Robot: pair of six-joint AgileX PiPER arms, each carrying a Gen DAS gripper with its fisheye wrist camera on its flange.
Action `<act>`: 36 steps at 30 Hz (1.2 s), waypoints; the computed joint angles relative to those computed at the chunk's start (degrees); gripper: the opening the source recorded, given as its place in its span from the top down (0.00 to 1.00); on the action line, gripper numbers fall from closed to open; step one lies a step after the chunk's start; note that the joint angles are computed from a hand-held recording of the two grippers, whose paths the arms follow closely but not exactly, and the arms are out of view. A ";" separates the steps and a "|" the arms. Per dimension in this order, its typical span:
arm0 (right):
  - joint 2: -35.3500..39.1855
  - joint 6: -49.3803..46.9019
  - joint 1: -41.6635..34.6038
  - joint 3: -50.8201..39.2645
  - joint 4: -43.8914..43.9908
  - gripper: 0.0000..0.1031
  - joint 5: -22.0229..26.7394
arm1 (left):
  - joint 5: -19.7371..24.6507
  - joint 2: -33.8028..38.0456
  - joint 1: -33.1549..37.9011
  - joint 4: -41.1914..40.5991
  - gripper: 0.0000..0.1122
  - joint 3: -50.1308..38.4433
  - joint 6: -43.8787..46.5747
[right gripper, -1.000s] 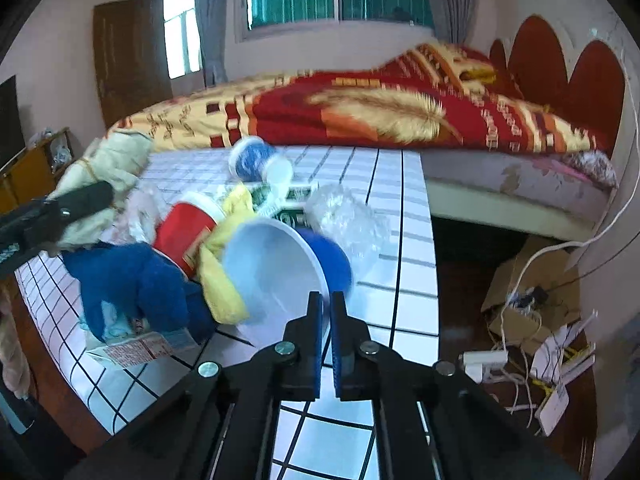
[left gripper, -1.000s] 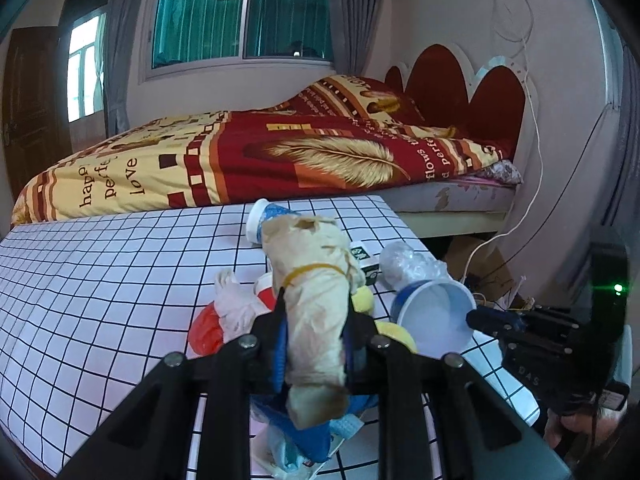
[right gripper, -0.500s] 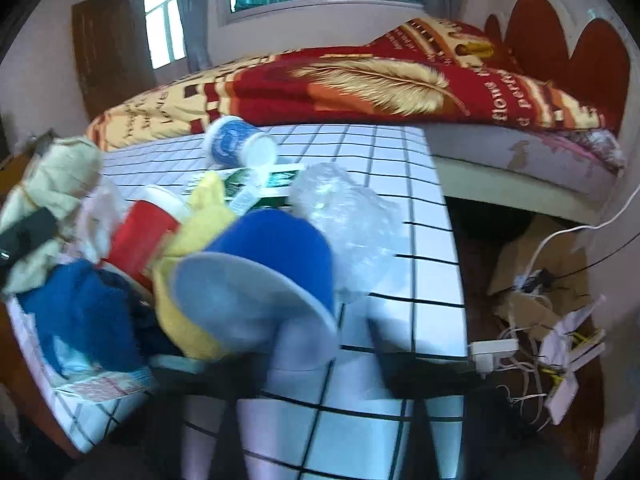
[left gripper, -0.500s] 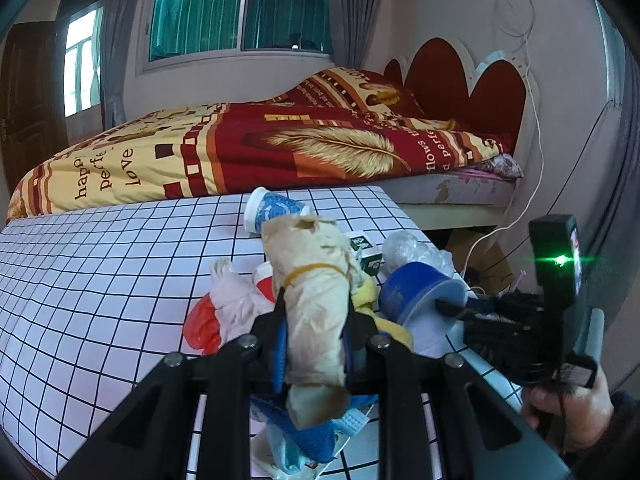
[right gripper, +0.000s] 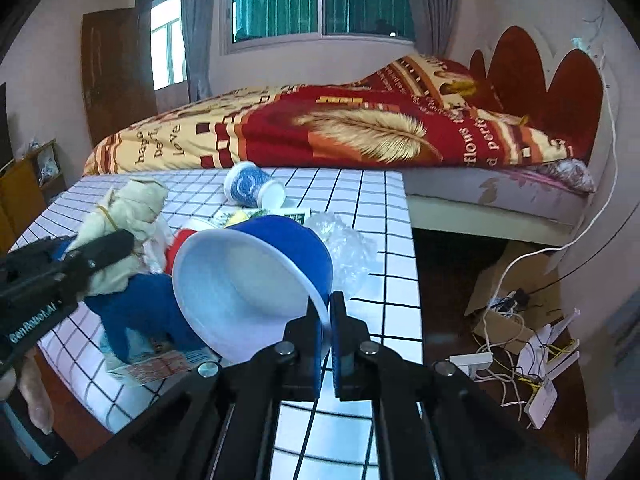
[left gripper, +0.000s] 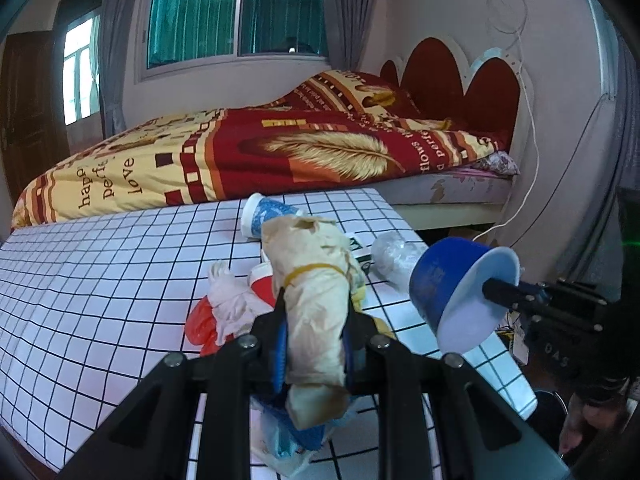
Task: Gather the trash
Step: 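Grasp the blue-white bowl rim with the right gripper and lift it, then carry the tissue bundle and bowl over the black bin with both grippers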
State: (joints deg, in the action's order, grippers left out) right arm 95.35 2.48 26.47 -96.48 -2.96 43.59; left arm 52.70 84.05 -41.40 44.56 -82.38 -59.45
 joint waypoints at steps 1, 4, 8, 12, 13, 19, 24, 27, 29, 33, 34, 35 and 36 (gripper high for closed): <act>-1.06 0.21 -0.01 0.28 -0.11 0.96 0.28 | 0.79 -0.24 -0.80 0.41 0.80 -0.44 -0.03; -4.57 0.86 -0.30 1.34 -0.04 0.96 1.27 | 2.99 -0.98 -3.07 1.78 0.80 -1.58 -0.36; -9.93 1.93 -1.06 3.50 -0.27 0.96 2.36 | 5.33 -1.67 -6.27 3.00 0.80 -2.92 -0.53; -15.63 3.01 -2.48 6.78 -0.91 0.96 3.36 | 7.36 -1.69 -10.56 4.13 0.80 -4.03 -1.12; -17.34 3.12 -3.25 7.79 -0.84 0.96 3.80 | 7.73 -1.56 -11.80 4.36 0.80 -4.28 -1.36; -26.28 1.64 -9.29 13.39 1.03 0.96 6.68 | 8.85 0.23 -17.27 4.98 0.80 -6.45 -2.25; -32.75 -4.10 -18.75 17.87 6.70 0.96 9.25 | 8.88 3.07 -21.37 4.81 0.80 -9.41 -2.02; -36.00 -10.84 -27.67 20.28 13.18 0.96 11.44 | 8.44 5.05 -23.61 4.36 0.80 -11.26 -1.84; -38.16 -16.67 -35.28 22.02 18.28 0.96 13.50 | 8.08 6.79 -25.02 3.82 0.80 -13.01 -1.29; -40.17 -28.89 -50.63 24.45 28.48 0.96 17.97 | 7.19 10.19 -27.22 2.29 0.80 -16.31 -0.09; -40.57 -33.09 -56.24 25.25 31.76 0.96 19.90 | 6.68 11.15 -27.76 1.61 0.80 -17.04 0.25; -40.91 -36.35 -60.47 26.03 34.23 0.96 21.37 | 6.55 11.97 -28.06 1.15 0.80 -17.85 0.66; -40.71 -40.23 -65.47 26.46 37.15 0.96 23.25 | 6.08 12.99 -28.47 0.35 0.80 -18.57 1.13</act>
State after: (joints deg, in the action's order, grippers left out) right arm 54.64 -37.75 -39.00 -70.02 34.19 66.83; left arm 58.77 97.04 -69.87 44.91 -100.95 -58.31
